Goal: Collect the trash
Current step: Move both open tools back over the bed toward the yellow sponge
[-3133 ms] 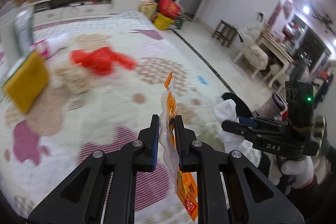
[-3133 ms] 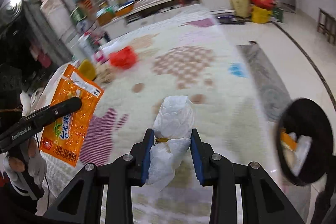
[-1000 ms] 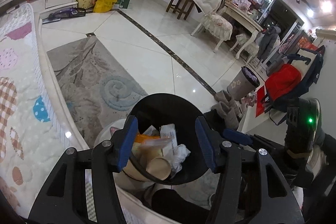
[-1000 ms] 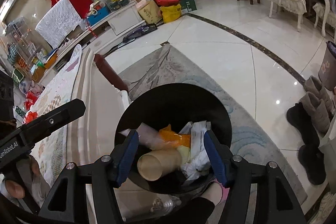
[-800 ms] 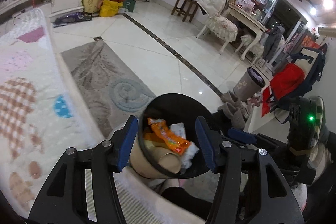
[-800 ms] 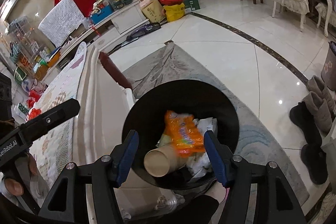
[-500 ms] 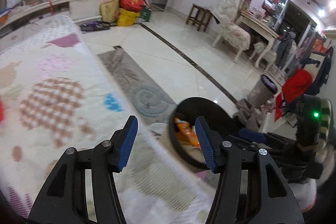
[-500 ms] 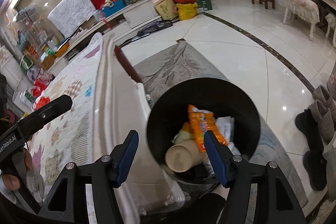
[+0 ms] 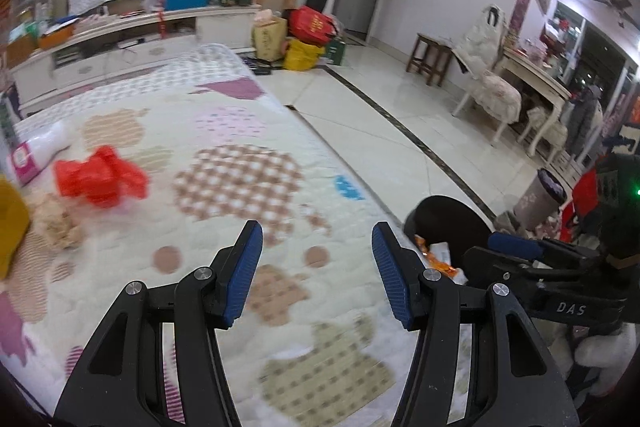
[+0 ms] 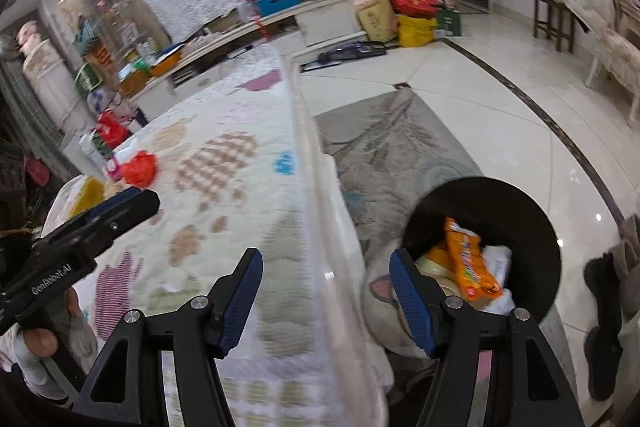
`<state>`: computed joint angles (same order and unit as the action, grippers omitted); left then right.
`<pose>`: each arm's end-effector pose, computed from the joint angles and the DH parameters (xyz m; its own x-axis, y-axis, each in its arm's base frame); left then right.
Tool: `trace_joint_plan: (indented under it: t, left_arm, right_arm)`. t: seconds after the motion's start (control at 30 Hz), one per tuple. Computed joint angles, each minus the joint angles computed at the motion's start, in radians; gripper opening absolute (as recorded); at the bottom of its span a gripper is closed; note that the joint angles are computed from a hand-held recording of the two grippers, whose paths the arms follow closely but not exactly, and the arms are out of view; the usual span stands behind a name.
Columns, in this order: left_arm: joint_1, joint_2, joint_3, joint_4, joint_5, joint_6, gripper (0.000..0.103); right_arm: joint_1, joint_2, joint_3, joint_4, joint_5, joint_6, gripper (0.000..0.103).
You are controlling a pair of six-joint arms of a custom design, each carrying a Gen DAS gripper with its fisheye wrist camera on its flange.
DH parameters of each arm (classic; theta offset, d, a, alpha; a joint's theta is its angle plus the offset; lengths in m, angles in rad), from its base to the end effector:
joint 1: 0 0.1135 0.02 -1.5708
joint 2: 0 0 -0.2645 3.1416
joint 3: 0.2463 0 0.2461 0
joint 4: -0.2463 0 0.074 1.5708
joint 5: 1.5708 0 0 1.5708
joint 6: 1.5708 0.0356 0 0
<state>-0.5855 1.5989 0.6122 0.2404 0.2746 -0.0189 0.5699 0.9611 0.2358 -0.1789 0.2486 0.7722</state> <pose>0.2352 -0.1675 0.1384 -0.5789 0.3620 -0.7306 0.6870 0.6991 -0.1979 0.1344 0.0757 0.1316 -0.7495 0.3229 -0.5779 0.1788 0.9393 0.2929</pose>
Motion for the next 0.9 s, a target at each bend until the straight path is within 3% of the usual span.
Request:
trace_joint_plan:
  t: [0.53, 0.9]
  left_arm:
    - [0.442, -0.086, -0.064, -0.098, 0.178, 0.181, 0.056]
    - [0.784, 0.062, 0.094, -0.224, 0.332, 0.370, 0.057]
  right_arm:
    - [0.241, 0.533, 0.319, 0.219, -0.002, 0.054, 0.070]
    - [0.278, 0.779, 0.527, 0.275, -0.058, 0.016, 0.072]
